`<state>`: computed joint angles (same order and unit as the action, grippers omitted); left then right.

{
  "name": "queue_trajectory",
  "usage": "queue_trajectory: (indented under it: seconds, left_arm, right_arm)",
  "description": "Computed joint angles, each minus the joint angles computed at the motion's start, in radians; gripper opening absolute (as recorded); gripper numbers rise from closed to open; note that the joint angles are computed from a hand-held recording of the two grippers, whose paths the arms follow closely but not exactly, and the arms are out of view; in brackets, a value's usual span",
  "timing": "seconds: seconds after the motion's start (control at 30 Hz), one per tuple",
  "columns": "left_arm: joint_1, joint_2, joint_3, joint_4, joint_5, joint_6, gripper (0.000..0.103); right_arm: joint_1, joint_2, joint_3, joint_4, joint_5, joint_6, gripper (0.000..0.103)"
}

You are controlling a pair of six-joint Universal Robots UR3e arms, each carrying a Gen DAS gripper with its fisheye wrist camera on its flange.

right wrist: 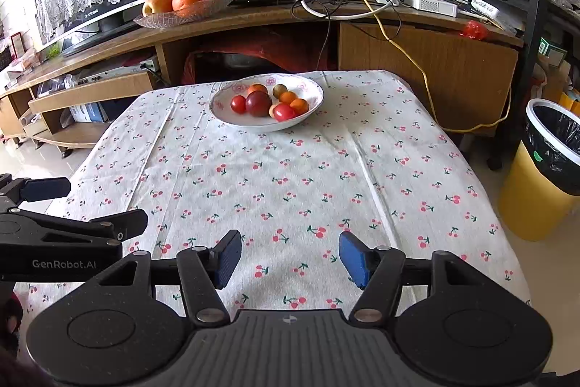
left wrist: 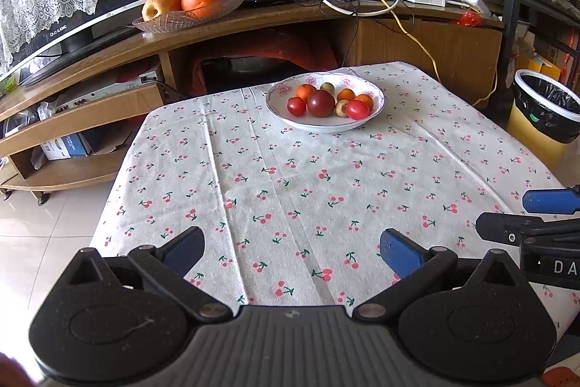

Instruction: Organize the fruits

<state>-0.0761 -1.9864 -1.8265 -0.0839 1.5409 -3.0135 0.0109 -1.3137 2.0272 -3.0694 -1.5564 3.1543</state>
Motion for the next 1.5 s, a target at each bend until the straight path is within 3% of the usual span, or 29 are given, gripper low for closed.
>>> queue_trajectory:
  seconds: [1.5]
  left_arm:
    - [-0.025,-0.015,0.015,-0.092,0.074,-0.015,0.103]
  right_arm:
    - [0.019,-0.005,0.025,0.036,-0.003,0.005,0.060]
